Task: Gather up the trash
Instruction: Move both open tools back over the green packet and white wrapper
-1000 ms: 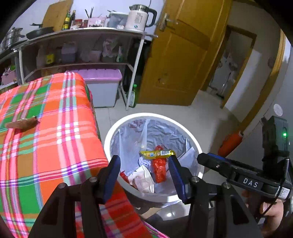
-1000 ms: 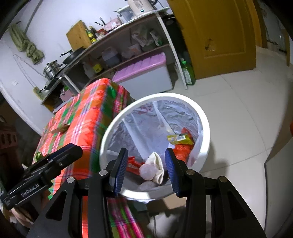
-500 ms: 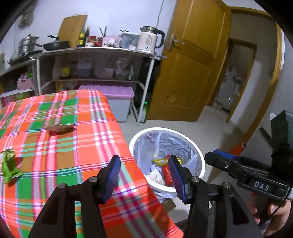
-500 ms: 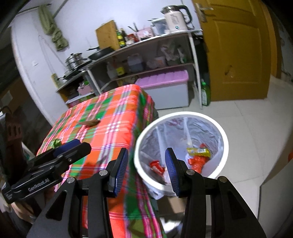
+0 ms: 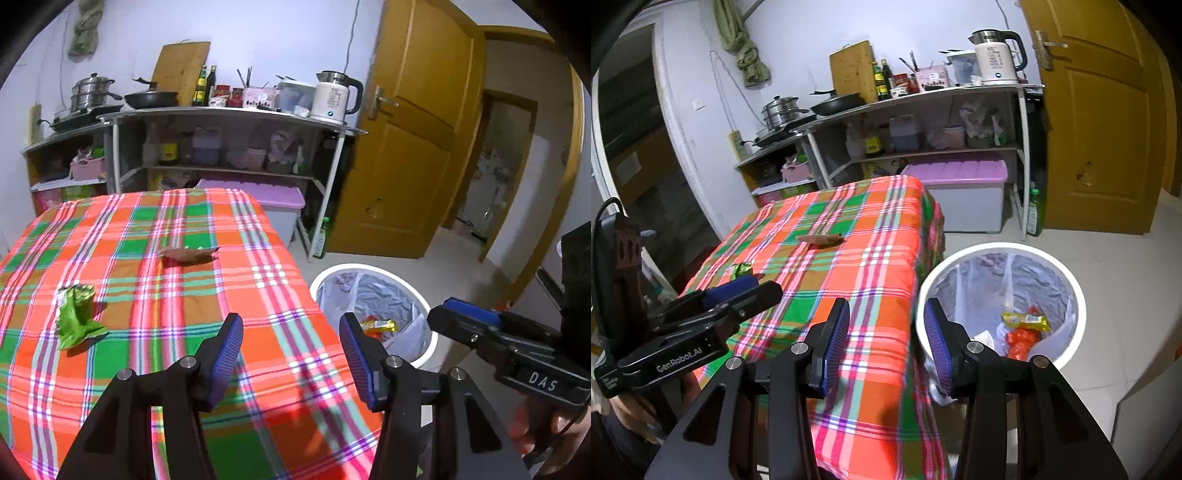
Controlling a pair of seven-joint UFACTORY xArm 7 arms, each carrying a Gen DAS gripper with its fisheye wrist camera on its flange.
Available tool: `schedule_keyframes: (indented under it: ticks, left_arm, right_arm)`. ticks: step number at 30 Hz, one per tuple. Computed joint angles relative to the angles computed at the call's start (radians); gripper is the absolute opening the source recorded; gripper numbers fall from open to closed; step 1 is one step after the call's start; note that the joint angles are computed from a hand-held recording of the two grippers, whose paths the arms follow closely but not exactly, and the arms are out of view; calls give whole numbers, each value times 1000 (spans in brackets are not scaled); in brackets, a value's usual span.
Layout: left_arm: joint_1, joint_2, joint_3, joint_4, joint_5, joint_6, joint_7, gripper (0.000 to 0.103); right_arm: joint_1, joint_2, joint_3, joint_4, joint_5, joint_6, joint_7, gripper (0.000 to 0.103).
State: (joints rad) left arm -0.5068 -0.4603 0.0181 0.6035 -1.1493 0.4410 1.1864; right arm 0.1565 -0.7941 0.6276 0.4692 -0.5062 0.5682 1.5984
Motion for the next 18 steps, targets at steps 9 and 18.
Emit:
schedule_keyframes:
  ticks: [9, 18]
  left_arm:
    - [17, -18, 23, -23, 5, -18, 16, 54]
    - [29, -21, 39, -31, 3, -49, 28, 54]
  right_arm:
    - [-31, 47, 15, 29, -33, -45, 0, 43]
    - [-56, 123, 23, 64, -68, -92, -10, 43]
